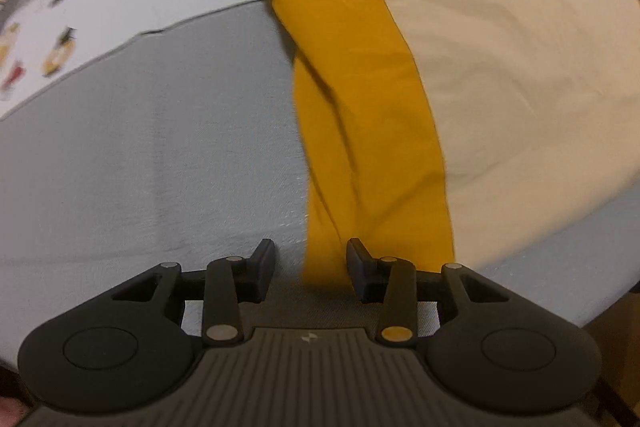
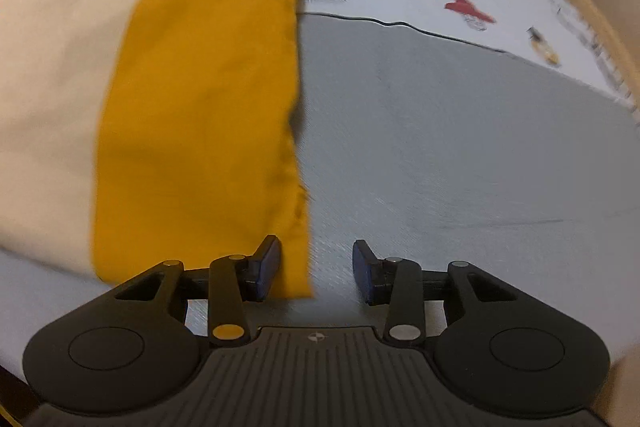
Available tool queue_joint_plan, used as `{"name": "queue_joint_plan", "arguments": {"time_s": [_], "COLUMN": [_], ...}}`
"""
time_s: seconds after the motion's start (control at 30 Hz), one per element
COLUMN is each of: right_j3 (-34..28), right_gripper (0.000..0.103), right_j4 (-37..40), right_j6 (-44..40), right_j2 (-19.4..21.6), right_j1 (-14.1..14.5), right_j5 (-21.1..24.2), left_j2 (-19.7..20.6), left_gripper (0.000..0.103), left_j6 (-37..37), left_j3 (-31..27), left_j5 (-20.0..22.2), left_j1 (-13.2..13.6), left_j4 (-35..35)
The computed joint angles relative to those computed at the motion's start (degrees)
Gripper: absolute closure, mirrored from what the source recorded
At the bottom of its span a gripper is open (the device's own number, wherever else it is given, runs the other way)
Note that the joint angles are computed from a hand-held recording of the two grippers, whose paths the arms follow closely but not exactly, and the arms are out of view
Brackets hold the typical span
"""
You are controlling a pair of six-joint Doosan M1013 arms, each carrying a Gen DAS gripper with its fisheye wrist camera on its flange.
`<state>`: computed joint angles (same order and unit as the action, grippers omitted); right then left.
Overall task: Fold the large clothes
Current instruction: 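Smooth the folded jacket edge with both tools and lift them away, then grasp the yellow side panel of the jacket with the left tool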
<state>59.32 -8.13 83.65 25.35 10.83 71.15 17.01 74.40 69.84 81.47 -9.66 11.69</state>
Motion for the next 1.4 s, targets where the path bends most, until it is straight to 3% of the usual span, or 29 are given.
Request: {"name": "queue_joint_plan", "arguments": {"time_s": [0.07,0.1,0.3,0.4,0.6,0.7,0.73,0.8,0.87,1.13,1.4], "right_j3": [0.6,1.2,8.6,13.2,23.5,24.6,25.4,26.2,26.6,25.6,25.1], "right_gripper": [0.066,0.066,0.066,0.064,0.064,0.064,0.064,0.064,0.064,0.064,0.064], "right_j4": [-3.8,-4.3,1.4,7.0,10.5,6.9,6.3,9.4,4.6,-1.6,0.0], "right_j6": [2.9,4.8,12.8,12.2,12.7,12.2,12.3,7.0,7.9,15.9,14.8], "right_j2": [-1.1,-2.1,-11.4,-15.6,-21.2,-21.4,-21.6,-21.8,-21.6,-21.0,-20.4], "right_j1": [0.4,0.4,0.3,0.9,4.2,5.8,6.3,6.6,7.5,9.1,9.4], "right_j5": [-2.3,-4.8,-27.7,-36.7,-47.3,-43.7,-45.1,-48.1,-49.8,-47.4,-45.8], "left_j2": [-0.3,-1.2,-8.2,-10.3,-11.7,-10.5,-10.5,-10.2,-9.8,-10.6,-10.9], "left_gripper": [0.058,0.058,0.057,0.058,0.058,0.073,0.074,0.074,0.074,0.074,0.072], "left_j6": [-2.2,-3.6,-19.1,-25.1,-33.3,-34.8,-35.9,-35.7,-37.0,-42.6,-45.2], "left_j3": [-1.0,-0.7,2.8,5.5,12.2,13.5,14.0,14.1,14.0,14.9,15.5], "left_j5": [1.0,-0.5,-16.8,-21.4,-29.0,-24.2,-24.8,-26.7,-25.9,-25.5,-26.5], "left_j1": [-1.7,-2.8,-8.1,-11.6,-16.2,-17.1,-16.7,-15.4,-15.3,-12.6,-11.8], "left_j4": [6.0,8.2,15.7,17.5,21.5,21.1,19.9,17.8,19.4,13.1,10.9]}}
